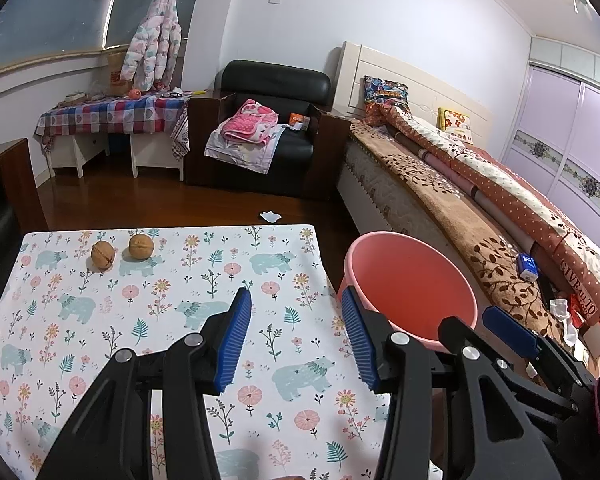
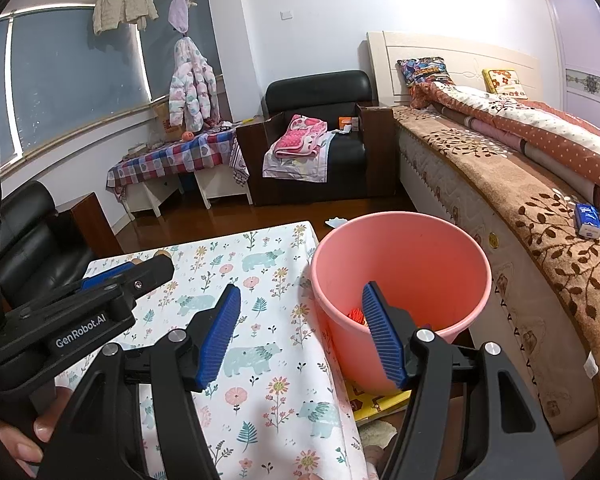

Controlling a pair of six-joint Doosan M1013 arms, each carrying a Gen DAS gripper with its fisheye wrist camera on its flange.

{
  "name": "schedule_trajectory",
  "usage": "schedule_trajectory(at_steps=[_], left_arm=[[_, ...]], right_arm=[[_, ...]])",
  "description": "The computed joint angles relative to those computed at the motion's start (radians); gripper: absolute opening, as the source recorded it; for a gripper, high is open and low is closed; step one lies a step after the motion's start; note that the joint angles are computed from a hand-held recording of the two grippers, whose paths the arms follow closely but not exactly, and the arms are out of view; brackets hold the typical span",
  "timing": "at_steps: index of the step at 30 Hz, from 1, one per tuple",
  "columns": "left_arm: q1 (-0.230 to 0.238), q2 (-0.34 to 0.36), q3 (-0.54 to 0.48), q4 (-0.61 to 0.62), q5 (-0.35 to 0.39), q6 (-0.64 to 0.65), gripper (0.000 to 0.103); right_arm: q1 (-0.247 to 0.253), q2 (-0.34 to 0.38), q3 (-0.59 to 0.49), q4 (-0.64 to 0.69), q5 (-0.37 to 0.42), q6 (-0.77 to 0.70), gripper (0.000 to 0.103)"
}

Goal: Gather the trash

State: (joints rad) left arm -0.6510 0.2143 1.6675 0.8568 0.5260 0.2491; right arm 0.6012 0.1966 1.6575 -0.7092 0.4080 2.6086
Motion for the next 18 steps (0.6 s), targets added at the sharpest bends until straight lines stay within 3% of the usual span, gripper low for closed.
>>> schedule_trajectory(at_steps=[18], left_arm=[[0.000, -0.001, 0.004, -0.003, -0.003, 0.004, 0.047]], right_arm=[[-0.004, 0.000, 0.004, 0.024, -0.008, -0.015, 0.064]])
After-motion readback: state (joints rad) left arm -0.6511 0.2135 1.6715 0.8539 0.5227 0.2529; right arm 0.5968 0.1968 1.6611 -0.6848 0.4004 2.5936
